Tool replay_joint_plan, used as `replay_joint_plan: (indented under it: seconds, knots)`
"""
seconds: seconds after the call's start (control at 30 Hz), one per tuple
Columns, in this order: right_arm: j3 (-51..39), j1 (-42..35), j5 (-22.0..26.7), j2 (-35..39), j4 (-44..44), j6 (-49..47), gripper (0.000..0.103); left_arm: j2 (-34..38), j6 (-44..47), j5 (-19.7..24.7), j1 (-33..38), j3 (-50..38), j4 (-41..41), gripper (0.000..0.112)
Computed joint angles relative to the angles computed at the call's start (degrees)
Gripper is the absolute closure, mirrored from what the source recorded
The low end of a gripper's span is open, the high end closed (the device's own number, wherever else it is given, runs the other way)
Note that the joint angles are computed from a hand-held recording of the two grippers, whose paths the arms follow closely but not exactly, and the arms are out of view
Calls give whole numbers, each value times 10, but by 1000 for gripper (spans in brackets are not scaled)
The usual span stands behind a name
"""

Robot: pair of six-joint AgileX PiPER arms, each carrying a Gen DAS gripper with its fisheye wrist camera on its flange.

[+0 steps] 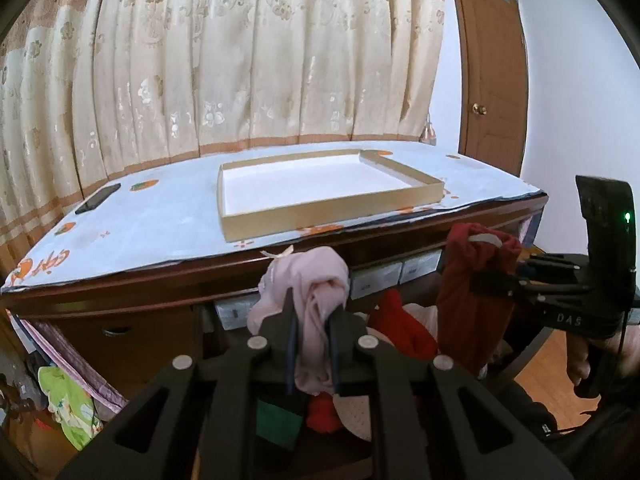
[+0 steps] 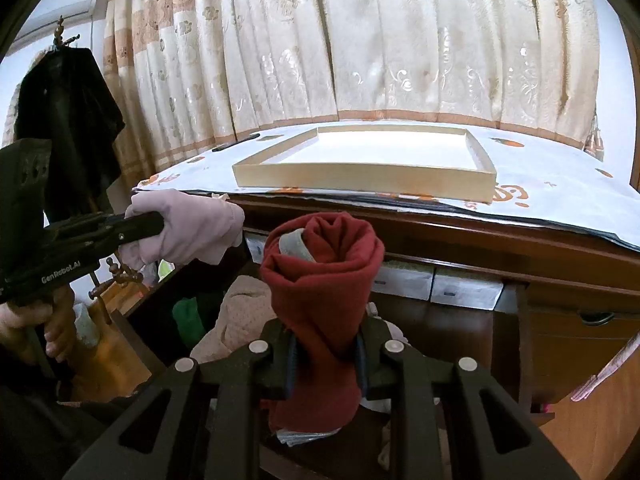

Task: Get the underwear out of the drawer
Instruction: 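Lift both held garments out of the drawer toward the tray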

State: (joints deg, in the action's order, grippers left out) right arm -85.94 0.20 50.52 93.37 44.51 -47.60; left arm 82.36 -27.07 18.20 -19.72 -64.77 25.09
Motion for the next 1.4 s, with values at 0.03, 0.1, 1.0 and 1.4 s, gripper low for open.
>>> replay_joint_plan:
  seconds: [0.03,0.1,1.0,1.4]
  knots:
    - [-1,-1,1,0,2,-1,79,-1,-16,-2,-3,1,17,102]
    - [0,-1,0,-1,4,-3,79,-2,-22,-6,-6,2,24,102]
    - [-33,-6,9,-19,33,-16,79,-16,-216,-23,-40,-4,253,102]
    - [-59,-8,17,-16,44,-26,79,-1,-272,-28,-43,-36,330,102]
